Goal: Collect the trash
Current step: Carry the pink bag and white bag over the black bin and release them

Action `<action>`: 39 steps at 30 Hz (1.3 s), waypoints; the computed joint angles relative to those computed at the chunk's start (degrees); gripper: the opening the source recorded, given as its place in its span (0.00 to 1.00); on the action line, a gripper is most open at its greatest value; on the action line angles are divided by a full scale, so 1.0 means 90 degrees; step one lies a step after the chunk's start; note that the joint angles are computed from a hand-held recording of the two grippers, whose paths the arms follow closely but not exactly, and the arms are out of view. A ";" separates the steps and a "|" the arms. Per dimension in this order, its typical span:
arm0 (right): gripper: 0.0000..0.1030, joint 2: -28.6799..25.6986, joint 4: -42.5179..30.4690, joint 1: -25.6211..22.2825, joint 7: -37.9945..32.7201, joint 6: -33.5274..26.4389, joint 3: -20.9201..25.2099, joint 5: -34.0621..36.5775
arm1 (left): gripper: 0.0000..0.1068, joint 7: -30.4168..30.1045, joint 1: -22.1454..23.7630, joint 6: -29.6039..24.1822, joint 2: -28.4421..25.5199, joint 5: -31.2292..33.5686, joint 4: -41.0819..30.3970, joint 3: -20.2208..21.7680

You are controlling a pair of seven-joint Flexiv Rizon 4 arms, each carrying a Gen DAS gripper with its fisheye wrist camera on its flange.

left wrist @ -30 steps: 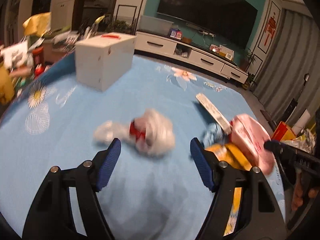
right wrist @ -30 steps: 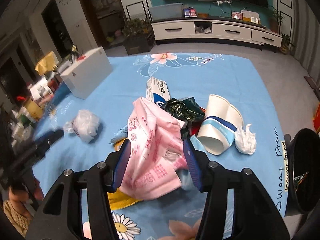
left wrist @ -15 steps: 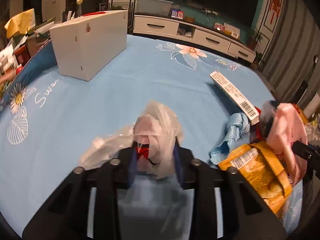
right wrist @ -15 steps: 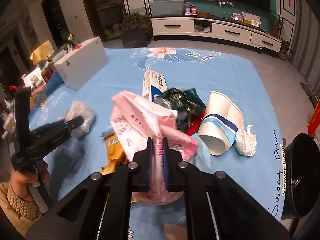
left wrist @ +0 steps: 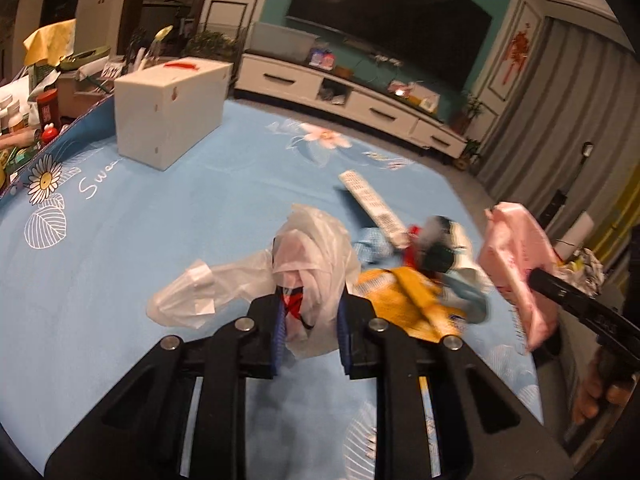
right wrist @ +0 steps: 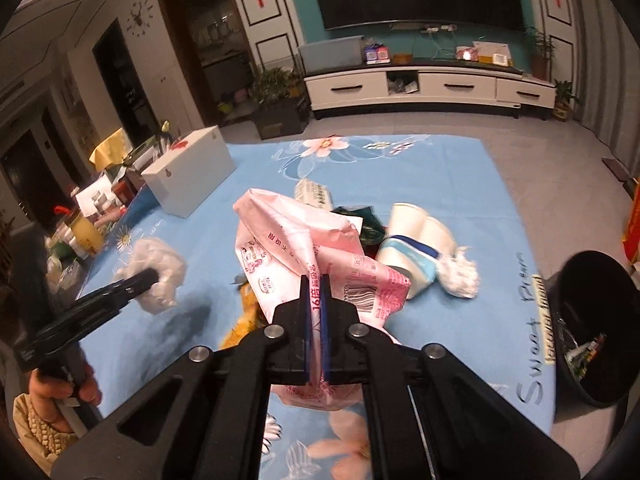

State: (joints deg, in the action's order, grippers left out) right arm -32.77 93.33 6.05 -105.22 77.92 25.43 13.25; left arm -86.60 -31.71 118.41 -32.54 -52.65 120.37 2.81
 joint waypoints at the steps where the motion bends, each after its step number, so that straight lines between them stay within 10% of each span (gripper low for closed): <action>1: 0.04 0.0065 0.0080 -0.0090 -0.0014 0.0046 0.0029 0.0075 | 0.21 -0.0002 -0.0050 0.0039 0.0067 0.0036 0.0035 -0.0024; 16: 0.04 0.0532 0.0810 -0.0927 0.0335 0.0622 -0.0162 0.0576 | 0.21 0.0946 -0.0732 -0.0184 0.0099 -0.0253 -0.0686 -0.0191; 39: 0.05 -0.0292 0.0397 -0.2588 0.1029 0.1035 0.0343 0.0674 | 0.21 0.0634 -0.1203 -0.3857 -0.2193 0.1642 -0.5156 0.1025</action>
State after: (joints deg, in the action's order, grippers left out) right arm -35.39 96.90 -17.24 -95.96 87.23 28.51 19.31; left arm -80.90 -42.53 83.71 -52.28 -37.87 73.96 12.03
